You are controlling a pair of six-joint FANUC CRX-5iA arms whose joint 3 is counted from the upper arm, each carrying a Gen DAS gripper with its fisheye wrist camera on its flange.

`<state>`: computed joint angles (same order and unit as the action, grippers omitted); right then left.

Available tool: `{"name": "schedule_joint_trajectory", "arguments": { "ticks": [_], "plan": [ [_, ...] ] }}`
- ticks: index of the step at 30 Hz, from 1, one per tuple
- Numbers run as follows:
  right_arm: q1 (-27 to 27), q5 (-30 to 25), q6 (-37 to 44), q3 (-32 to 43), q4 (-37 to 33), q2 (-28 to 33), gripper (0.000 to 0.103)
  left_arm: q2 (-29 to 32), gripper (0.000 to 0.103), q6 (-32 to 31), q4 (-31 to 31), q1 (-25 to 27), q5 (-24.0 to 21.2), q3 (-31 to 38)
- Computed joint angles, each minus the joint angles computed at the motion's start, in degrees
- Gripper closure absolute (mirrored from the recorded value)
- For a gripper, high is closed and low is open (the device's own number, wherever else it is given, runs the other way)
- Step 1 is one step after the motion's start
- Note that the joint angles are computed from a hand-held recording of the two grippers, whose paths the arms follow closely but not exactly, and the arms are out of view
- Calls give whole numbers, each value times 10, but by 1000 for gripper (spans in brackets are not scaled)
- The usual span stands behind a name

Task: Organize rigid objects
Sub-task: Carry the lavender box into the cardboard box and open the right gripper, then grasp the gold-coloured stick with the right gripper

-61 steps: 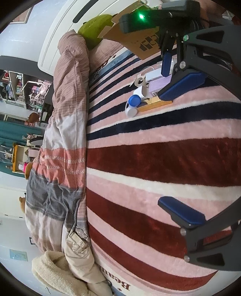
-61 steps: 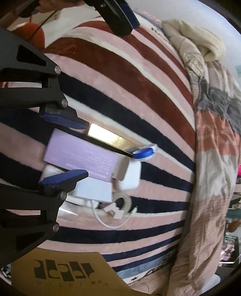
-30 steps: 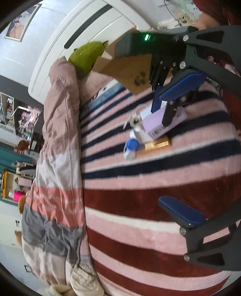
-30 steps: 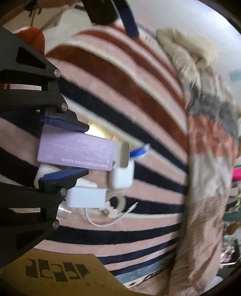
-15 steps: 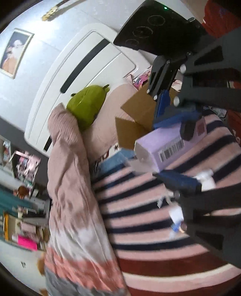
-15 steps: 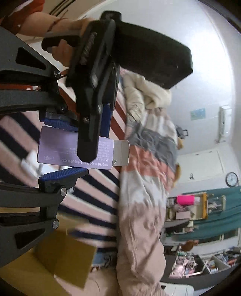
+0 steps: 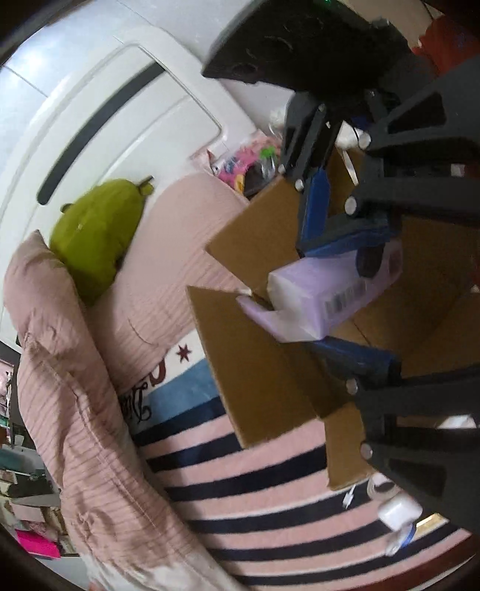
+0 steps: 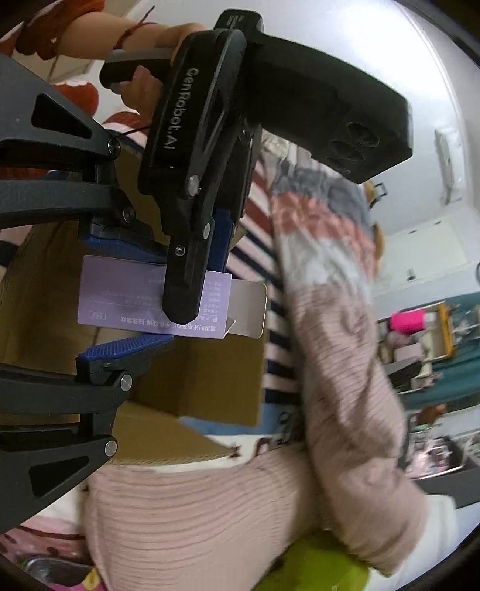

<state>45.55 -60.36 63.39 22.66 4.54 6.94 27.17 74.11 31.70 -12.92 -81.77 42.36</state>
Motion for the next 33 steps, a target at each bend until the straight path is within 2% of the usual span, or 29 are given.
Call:
{"name": "schedule_joint_trajectory", "arguments": {
  "ticks": [2, 4, 6, 11, 15, 18, 22, 27, 33],
  "plan": [
    [-1, -13, 0, 2, 3, 2, 67, -2, 43, 3, -21, -3, -1, 4],
    [7, -13, -10, -13, 27, -4, 61, -11, 43, 3, -28, -1, 1, -3],
    [13, -8, -2, -25, 31, -13, 46, -30, 40, -5, -23, 5, 14, -27],
    [41, 28, -17, -50, 74, -32, 34, -92, 38, -19, -18, 39, 49, -89],
    [69, 52, -10, -37, 84, -28, 34, -157, 38, -36, -36, 79, 82, -154],
    [93, 44, 10, 8, 88, 6, 34, -209, 36, -40, -51, 118, 118, -217],
    [115, 11, 66, 96, 47, 71, 34, -275, 34, -42, -70, 177, 168, -315],
    [118, -35, 128, 201, -35, 160, 34, -314, 34, -49, -97, 232, 191, -393],
    [104, -117, 150, 322, -123, 268, 36, -335, 34, -54, -80, 285, 219, -477]
  ]
}}
